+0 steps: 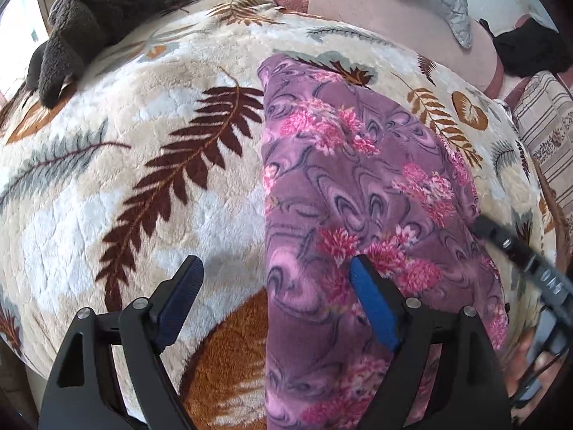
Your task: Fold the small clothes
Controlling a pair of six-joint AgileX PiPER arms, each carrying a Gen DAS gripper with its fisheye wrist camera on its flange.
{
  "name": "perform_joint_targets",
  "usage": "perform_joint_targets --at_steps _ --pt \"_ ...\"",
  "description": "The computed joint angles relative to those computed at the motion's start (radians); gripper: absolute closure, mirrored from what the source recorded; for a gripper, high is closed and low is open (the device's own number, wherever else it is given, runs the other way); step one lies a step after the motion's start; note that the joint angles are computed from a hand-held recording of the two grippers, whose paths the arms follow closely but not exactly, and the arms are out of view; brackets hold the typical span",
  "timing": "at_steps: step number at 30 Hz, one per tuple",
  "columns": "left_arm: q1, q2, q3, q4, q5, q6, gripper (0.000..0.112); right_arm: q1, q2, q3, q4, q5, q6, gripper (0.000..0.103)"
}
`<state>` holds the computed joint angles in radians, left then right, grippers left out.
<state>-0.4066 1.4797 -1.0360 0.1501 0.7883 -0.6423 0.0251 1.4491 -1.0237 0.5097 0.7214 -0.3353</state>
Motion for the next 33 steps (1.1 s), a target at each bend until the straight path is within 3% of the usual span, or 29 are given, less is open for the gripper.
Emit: perform_joint_targets --at_steps 4,6,9,12,15,17,18,19,23,28,30,33 --pt "0.026 0.039 -0.034 -0.033 -0.006 0.036 0.026 0.009 0.059 -0.052 -0.03 0.001 0.036 0.066" --pt "0.047 0.068 -0.055 -0.054 -0.009 0.055 0.022 0.045 0.131 -0.086 -0.137 0.008 0.119 0.066" --pt "0.107 0.089 -0.09 -0.157 0.002 0.139 0.023 0.064 0.137 -0.109 -0.177 -0.014 0.153 0.062" --pt "0.151 0.104 -0.13 -0.168 0.0 0.143 0.023 0.022 0.153 -0.155 -0.043 0.0 0.068 0.062" --pt "0.193 0.158 -0.186 -0.226 0.027 0.176 0.023 0.025 0.217 -0.223 -0.015 0.041 0.057 0.063" --pt "0.205 0.18 -0.203 -0.262 0.03 0.192 0.023 0.063 0.264 -0.263 -0.07 0.065 0.069 0.071" --pt "0.207 0.189 -0.215 -0.27 0.036 0.198 0.023 0.087 0.263 -0.265 -0.12 0.046 0.09 0.089" --pt "0.209 0.193 -0.223 -0.276 0.04 0.205 0.023 0.099 0.25 -0.264 -0.131 0.029 0.079 0.099" --pt "0.206 0.17 -0.212 -0.265 -0.001 0.205 0.023 0.03 0.191 -0.222 0.012 -0.009 -0.001 0.1" --pt "0.172 0.268 -0.282 -0.175 0.029 0.166 0.022 0.031 0.259 -0.232 -0.062 -0.008 0.047 0.099" --pt "0.16 0.252 -0.3 -0.143 0.053 0.168 0.022 0.019 0.246 -0.264 -0.048 0.038 0.066 0.096" --pt "0.177 0.163 -0.242 -0.195 0.026 0.234 0.023 -0.052 0.157 -0.204 0.134 0.073 -0.107 0.093"
